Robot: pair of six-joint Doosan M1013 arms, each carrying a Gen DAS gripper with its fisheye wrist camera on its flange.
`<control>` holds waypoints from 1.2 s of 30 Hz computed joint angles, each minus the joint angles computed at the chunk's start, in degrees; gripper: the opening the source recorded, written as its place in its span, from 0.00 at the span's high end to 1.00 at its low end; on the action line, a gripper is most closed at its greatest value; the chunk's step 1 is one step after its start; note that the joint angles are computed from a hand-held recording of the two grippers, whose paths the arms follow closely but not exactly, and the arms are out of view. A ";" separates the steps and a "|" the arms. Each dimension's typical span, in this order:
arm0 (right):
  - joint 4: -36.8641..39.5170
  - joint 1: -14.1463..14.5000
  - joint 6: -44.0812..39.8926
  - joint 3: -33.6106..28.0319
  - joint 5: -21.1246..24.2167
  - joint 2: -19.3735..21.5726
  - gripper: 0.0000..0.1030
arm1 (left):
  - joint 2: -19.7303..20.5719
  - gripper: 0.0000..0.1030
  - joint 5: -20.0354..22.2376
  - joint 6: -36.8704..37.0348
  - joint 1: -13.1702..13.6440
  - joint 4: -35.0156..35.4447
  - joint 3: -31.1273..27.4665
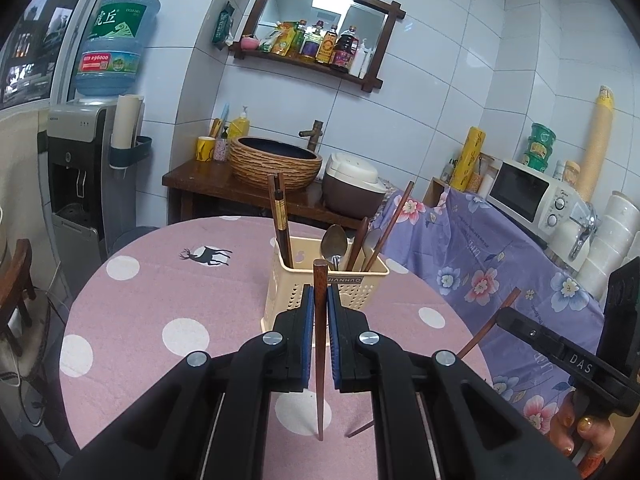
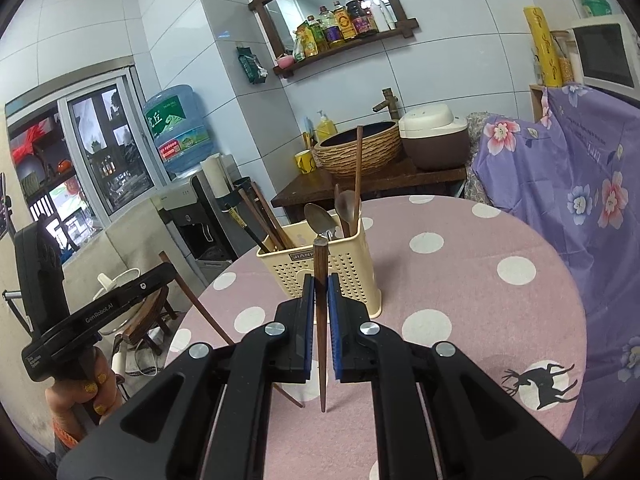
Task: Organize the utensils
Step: 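Carry both brown chopsticks over the beige holder and lower them in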
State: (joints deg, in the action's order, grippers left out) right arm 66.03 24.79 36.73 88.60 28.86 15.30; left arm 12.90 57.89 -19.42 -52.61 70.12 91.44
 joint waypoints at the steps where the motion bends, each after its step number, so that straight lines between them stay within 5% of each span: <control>1: -0.76 0.09 0.34 -0.35 0.17 0.13 0.92 | -0.02 0.92 -0.08 0.32 0.09 -0.06 -0.10; 11: -4.77 0.43 1.76 -8.79 2.18 1.76 0.93 | -1.29 0.92 -1.31 5.17 1.91 2.13 -3.76; 22: -10.30 3.40 7.29 -21.07 -7.66 6.26 0.93 | 2.39 0.92 5.22 8.76 5.83 8.00 -13.86; 28: -16.98 4.84 12.96 -21.55 -11.17 9.94 0.93 | 4.11 0.92 1.64 6.98 8.33 2.15 -12.18; 36: -22.00 4.61 20.85 -23.93 -8.58 12.48 0.93 | 4.80 0.92 -1.17 8.20 9.34 -1.87 -10.50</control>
